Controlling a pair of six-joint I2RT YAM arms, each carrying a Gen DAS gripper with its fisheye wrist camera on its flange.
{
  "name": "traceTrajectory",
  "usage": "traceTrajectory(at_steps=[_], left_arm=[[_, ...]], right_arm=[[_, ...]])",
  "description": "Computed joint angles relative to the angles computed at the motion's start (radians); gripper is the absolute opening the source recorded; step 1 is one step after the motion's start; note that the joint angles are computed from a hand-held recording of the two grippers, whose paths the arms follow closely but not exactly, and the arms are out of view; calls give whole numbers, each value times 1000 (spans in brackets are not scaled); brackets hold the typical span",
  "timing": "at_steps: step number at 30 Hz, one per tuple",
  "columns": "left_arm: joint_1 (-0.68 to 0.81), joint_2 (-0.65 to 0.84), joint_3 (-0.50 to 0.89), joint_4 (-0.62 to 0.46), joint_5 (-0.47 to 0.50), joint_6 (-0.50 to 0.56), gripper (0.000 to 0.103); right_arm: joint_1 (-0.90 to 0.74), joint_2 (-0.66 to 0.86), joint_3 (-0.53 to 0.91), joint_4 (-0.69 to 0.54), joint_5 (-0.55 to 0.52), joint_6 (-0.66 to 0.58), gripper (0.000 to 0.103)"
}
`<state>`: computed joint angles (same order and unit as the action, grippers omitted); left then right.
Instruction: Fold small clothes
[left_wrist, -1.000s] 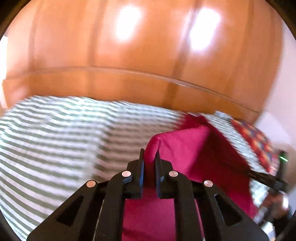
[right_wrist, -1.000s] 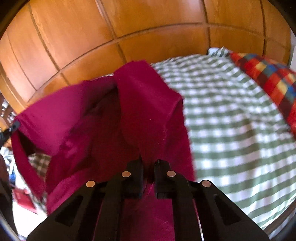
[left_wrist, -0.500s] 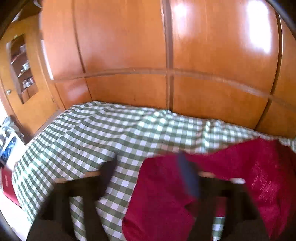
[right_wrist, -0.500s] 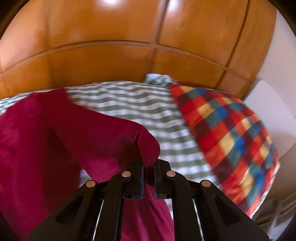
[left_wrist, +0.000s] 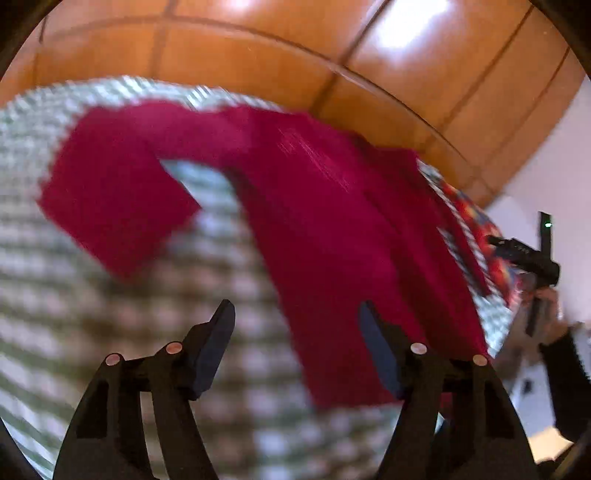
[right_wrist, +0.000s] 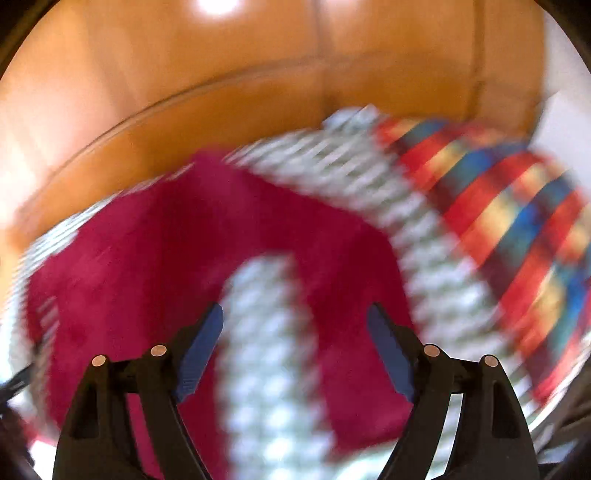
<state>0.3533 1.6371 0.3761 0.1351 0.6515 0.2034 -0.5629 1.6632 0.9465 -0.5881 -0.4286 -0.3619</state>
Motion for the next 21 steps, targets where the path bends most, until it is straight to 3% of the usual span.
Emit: traceTrajectory(at_steps=[3,5,7,9,10,12,15,17,19,21], left_arm=[[-49,12,-89,84,51,-33,63],[-87,51,-128,180,72,-103,56],[-130,74,-151,263,53,-167,37],[-140,65,-145,256,63,-185,19],[-133,27,-136,211,73,-177,16],[-121,-88,-120,89,85,-158,14],[4,-341,-3,-324,174,-15,13],[95,-424,101,-581,222,100,9],[186,-446,207,-807,239,243,3],[262,-415,285,-975,236,376,2]], right_arm=[[-16,-66,-128,-162,-64,-139,63],[-7,-98,-204,-200,-65,-185,53],[39,-170,-303,-159,-23,-180,45],[67,-215,-330,-136,-5,-171,31],[77,-231,-319,-153,-13,-167,13],[89,-265,-283,-190,-40,-177,9],[83,-354,-210,-278,-105,-198,9],[28,-368,-142,-368,-172,-252,9],[-28,-361,-86,-456,-207,-336,9],[-55,-361,-100,-472,-160,-394,9]])
